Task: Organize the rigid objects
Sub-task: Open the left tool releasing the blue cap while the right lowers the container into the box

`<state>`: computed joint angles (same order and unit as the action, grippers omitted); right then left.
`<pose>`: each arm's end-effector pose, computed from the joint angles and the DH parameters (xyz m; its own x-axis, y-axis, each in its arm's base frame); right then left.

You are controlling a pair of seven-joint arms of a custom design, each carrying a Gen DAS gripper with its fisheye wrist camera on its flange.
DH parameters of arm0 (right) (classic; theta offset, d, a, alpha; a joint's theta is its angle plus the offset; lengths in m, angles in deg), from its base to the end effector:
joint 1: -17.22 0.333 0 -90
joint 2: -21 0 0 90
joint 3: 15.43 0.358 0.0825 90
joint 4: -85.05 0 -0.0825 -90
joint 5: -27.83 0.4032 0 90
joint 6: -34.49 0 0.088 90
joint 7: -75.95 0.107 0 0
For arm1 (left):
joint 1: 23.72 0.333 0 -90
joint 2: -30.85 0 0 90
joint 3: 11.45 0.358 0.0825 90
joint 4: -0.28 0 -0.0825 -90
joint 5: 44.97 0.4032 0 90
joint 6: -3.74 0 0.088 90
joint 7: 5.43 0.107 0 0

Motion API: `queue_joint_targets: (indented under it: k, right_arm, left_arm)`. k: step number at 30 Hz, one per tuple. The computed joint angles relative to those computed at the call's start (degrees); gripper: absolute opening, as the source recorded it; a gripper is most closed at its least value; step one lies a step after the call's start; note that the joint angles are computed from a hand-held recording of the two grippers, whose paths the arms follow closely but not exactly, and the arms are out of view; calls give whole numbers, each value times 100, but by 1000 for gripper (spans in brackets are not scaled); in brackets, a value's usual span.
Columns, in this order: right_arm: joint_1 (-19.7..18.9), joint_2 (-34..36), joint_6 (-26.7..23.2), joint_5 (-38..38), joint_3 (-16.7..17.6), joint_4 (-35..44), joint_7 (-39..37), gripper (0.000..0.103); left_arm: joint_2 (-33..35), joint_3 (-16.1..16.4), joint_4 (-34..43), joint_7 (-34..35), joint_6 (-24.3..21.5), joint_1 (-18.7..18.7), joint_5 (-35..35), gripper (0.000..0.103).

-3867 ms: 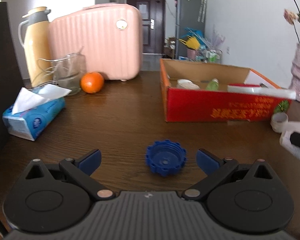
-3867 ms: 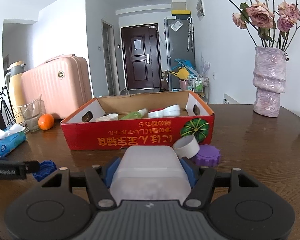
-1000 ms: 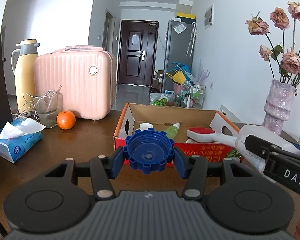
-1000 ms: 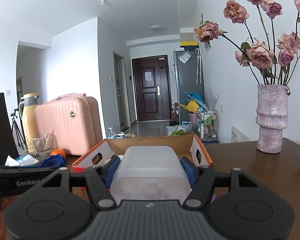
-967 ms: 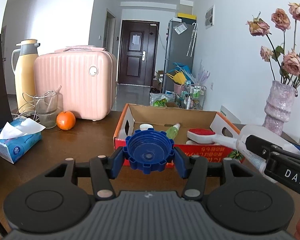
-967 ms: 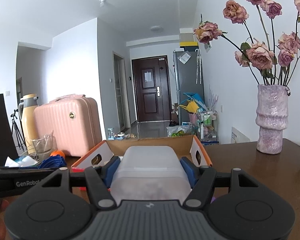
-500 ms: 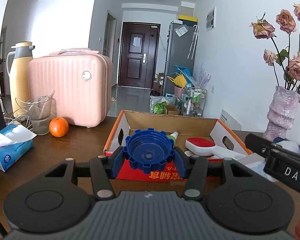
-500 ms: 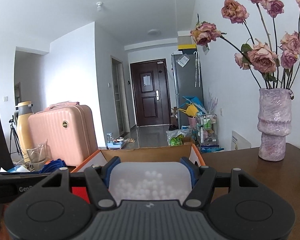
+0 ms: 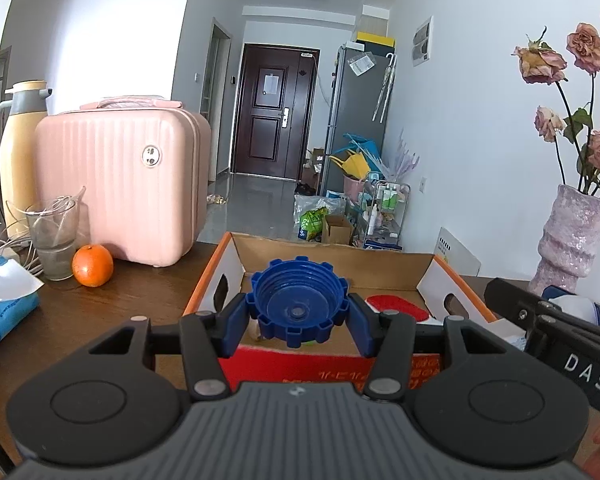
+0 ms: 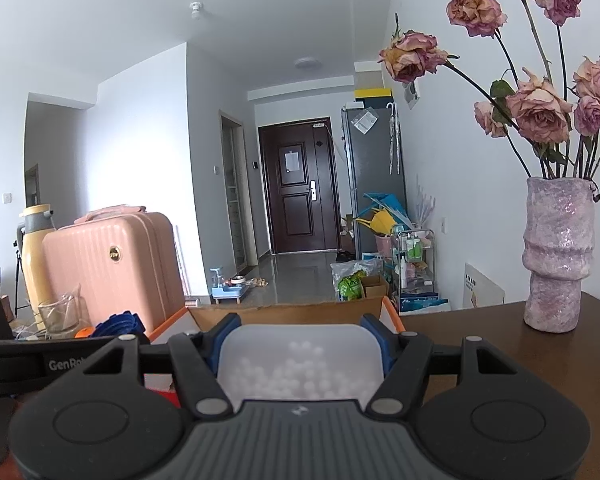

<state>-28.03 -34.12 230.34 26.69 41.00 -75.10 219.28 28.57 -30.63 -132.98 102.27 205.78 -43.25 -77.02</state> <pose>0.3676 0.1409 0.5105 -0.2883 -0.9477 -0.1370 -0.1574 0.1881 -0.9694 0.4639 -0.2921 0.5260 -0.3954 -0.9115 0.1134 -0.3809 0.0504 -0.9232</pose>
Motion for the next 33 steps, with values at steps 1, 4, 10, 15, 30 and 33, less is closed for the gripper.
queue_joint_targets:
  k: [1,4,10,15,30,33]
  right_arm:
    - [-63,29,56,-6,3,25,-14,65]
    - [-221,124,217,23,35,91,-87,65]
    - [-578,402,549,236,176,296,-385,65]
    - [-878,722,803,467,359,514,-724,65]
    - [-1694,2067,965,884,1043,1247,-2061,65]
    - [-1715,2401,821,823,1042,1382,-2349,65]
  left_arm:
    - [35,3,41,-20,-5,0,20,54]
    - [142,43,168,-50,-18,-34,78,54]
    - [368,207,443,22,-8,-203,91,54]
    - [561,385,693,226,-17,-405,-56,54]
    - [1271,1364,1737,1626,-213,-1472,-1380,54]
    - [1429,1741,2006,2050,-323,-1848,-1832,54]
